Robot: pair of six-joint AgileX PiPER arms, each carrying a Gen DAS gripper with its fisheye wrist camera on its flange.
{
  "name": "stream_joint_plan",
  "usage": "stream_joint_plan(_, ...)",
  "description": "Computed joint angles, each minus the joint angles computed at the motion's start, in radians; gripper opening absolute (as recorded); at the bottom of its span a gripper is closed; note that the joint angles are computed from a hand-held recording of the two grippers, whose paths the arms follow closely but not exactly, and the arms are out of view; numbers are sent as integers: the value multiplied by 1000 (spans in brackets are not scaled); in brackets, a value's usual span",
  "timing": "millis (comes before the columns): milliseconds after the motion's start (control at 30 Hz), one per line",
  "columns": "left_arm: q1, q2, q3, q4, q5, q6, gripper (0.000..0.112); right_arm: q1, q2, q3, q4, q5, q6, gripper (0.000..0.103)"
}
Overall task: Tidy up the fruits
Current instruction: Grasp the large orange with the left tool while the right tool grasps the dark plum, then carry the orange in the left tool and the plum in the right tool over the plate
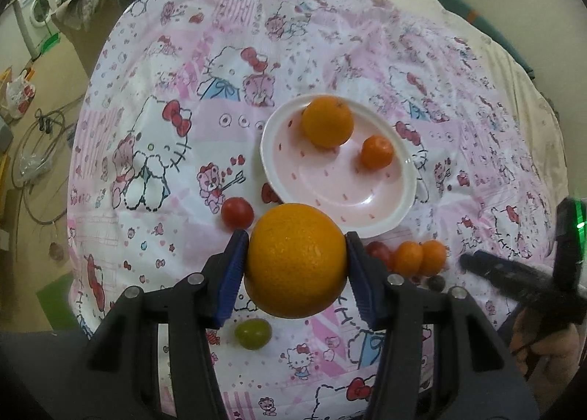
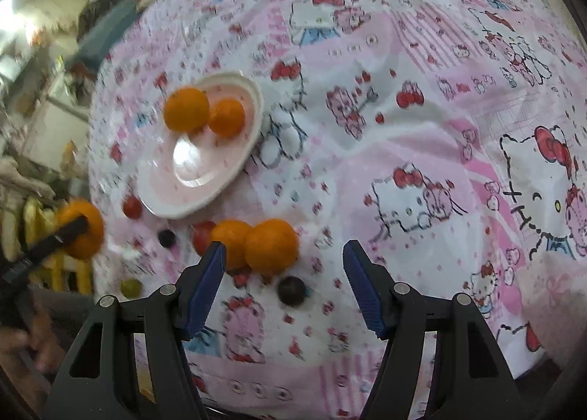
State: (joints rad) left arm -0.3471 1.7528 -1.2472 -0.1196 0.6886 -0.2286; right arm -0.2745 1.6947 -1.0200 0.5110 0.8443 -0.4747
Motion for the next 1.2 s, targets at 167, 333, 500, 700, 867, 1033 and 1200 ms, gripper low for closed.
stream_joint_plan(167, 5, -6, 1, -14, 7, 10, 49, 60, 29, 3, -80, 5, 28, 54)
stream_joint_plan(333, 13, 3, -2, -45, 24, 21, 49, 146, 25, 20, -172, -27, 57, 41)
stream_joint_plan(500, 4, 6, -4, -35, 25, 12, 49, 256, 52, 40, -363, -81, 178, 31)
stream_joint_plan(700, -6, 6, 0, 9, 13, -21, 49, 267, 45, 51, -399, -100, 190, 24)
stream_joint_plan(867, -11, 19, -1, 59, 11, -67, 49, 209, 16, 50, -299, -57, 82, 24)
stream_joint_plan(1033, -13, 32, -3, 73, 10, -82, 49, 132, -21, 49, -171, 25, -75, 24)
stream_joint_plan(1200, -26, 41, -7, 92, 4, -93, 49, 127, -36, 47, -101, 66, -148, 24)
